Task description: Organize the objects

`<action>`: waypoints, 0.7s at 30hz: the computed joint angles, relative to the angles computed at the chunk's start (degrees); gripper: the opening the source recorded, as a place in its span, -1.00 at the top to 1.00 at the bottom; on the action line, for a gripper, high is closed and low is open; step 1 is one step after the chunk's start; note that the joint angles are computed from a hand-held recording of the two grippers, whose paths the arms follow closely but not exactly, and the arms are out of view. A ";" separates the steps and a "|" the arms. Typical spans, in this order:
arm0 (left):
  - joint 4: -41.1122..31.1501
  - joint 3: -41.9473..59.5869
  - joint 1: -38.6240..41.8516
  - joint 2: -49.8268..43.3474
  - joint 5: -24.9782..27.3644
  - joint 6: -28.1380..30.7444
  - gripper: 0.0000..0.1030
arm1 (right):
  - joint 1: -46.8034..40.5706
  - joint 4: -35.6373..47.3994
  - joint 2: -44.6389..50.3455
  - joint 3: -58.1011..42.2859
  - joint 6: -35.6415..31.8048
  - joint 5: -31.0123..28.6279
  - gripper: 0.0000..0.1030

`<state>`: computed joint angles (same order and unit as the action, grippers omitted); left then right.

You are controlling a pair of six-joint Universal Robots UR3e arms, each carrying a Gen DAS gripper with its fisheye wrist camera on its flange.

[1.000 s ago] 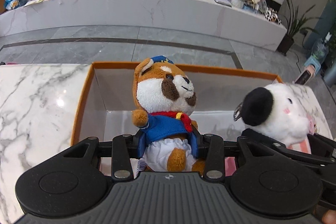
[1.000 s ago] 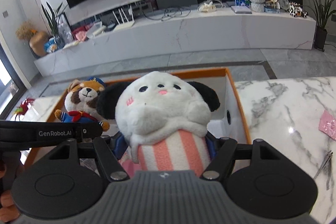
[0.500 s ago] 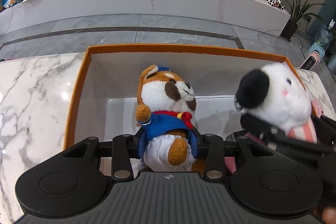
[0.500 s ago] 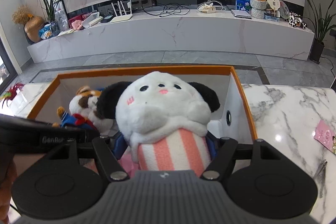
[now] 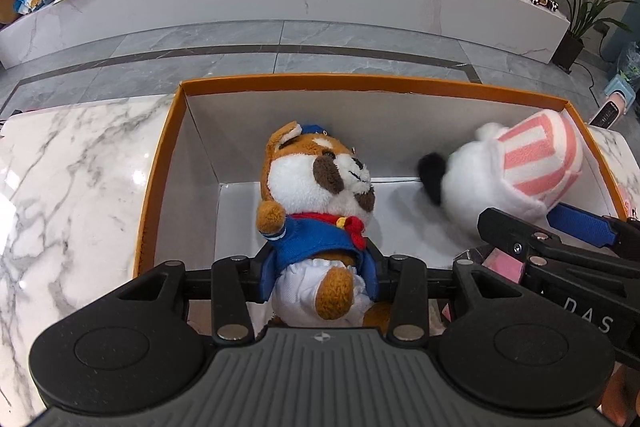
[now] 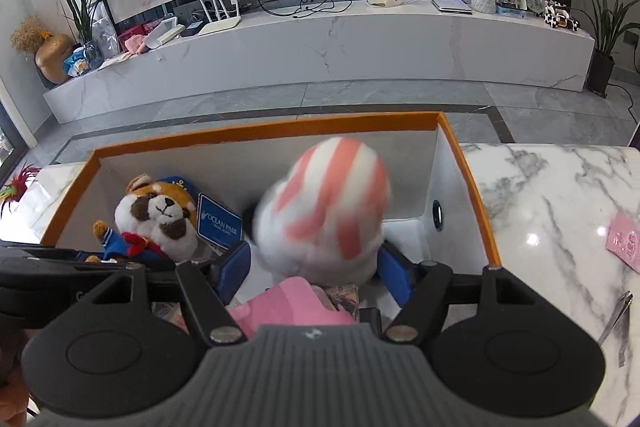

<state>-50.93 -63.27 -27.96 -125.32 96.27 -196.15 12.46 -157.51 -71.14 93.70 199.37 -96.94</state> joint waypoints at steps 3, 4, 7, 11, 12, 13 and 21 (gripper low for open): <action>0.20 -0.29 0.07 0.28 -0.18 -0.44 0.01 | 0.16 0.05 -0.08 0.12 0.09 -0.32 -0.38; 0.33 -0.35 0.12 0.32 -0.35 -0.46 -0.02 | 0.33 -0.26 0.04 0.06 -0.04 -0.57 -0.39; 0.94 -1.07 0.37 0.89 -0.96 -0.40 -0.11 | 0.71 -0.34 0.07 0.06 0.02 -1.29 -0.39; 1.33 -1.13 -0.03 1.13 0.11 -1.01 -0.25 | 0.78 -0.62 -0.07 0.41 0.03 -1.38 -0.40; 1.30 -1.03 -0.14 1.15 0.43 -1.16 -0.26 | 0.78 -0.62 -0.07 0.41 0.03 -1.38 -0.40; 0.94 -0.53 -0.24 1.01 0.60 -1.41 -0.26 | 0.85 -0.59 -0.02 0.29 0.03 -1.52 -0.40; -0.41 0.15 -0.40 1.81 1.59 -2.64 -0.26 | 2.51 0.55 0.47 -1.35 -0.56 -3.99 -0.45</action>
<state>-51.35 -63.12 -28.35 -123.51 97.86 -198.79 14.98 -156.96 -70.67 92.35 198.81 -100.93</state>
